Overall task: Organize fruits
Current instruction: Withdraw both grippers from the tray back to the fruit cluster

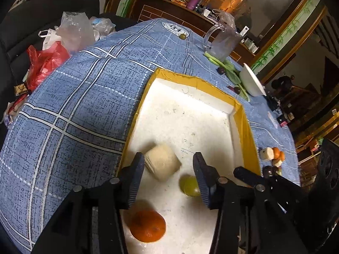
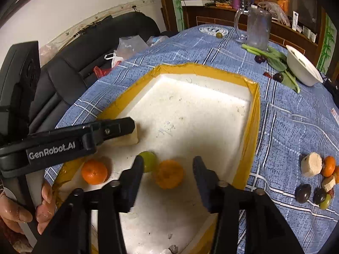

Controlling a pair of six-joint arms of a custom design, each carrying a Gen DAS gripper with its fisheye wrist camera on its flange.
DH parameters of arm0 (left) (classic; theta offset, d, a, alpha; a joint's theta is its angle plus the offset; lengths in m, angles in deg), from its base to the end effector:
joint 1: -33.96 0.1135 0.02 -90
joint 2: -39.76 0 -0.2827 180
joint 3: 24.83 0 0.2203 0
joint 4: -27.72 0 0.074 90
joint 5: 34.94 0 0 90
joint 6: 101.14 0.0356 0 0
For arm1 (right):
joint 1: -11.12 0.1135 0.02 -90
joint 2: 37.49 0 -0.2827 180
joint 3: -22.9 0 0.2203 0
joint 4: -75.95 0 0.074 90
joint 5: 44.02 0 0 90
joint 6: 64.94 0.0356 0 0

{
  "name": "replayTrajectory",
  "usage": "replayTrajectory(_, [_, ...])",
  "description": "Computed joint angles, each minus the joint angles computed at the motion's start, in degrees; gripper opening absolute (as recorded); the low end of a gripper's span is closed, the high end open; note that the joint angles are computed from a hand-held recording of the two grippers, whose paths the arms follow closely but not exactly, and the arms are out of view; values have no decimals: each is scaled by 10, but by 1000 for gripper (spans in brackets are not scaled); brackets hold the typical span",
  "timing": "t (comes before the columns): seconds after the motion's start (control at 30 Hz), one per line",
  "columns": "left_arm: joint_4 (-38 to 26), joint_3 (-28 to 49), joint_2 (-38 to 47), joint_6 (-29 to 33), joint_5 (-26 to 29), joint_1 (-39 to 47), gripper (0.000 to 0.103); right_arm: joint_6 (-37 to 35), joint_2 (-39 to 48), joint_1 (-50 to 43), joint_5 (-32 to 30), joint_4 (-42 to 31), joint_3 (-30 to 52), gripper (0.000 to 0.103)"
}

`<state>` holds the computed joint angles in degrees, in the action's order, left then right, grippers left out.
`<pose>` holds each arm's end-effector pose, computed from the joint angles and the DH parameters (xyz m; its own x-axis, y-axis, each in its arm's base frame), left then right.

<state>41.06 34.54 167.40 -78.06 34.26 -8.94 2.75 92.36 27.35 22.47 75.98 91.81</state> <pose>0.2546 -0.2194 0.0449 -0.6830 -0.5394 -0.4926 -0.3607 0.8354 -0.4147 0.3417 0.1143 0.0448 -0.6082 -0.5396 -0.5821 -0.7279 0.6717 0.1379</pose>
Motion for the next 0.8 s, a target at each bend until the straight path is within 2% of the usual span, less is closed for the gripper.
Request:
replayTrajectory(0.1, [7, -18, -18, -9, -17, -13, 58, 2, -20, -8, -6, 22, -23, 57])
replayTrajectory(0.2, [-24, -26, -44, -25, -58, -37, 65, 5, -47, -33, -20, 46, -53, 67])
replayTrajectory(0.43, [-96, -24, -98, -51, -110, -79, 66, 7, -92, -121, -66, 44, -94, 71])
replayTrajectory(0.57, [-185, 25, -112, -67, -162, -119, 73, -11, -110, -171, -82, 42, -107, 73])
replayTrajectory(0.63, [-224, 61, -104, -77, -178, -138, 73, -24, -113, -200, -96, 34, -110, 73])
replayTrajectory(0.8, [-284, 163, -53, -84, -176, -165, 74, -81, -121, -286, -134, 17, -124, 74])
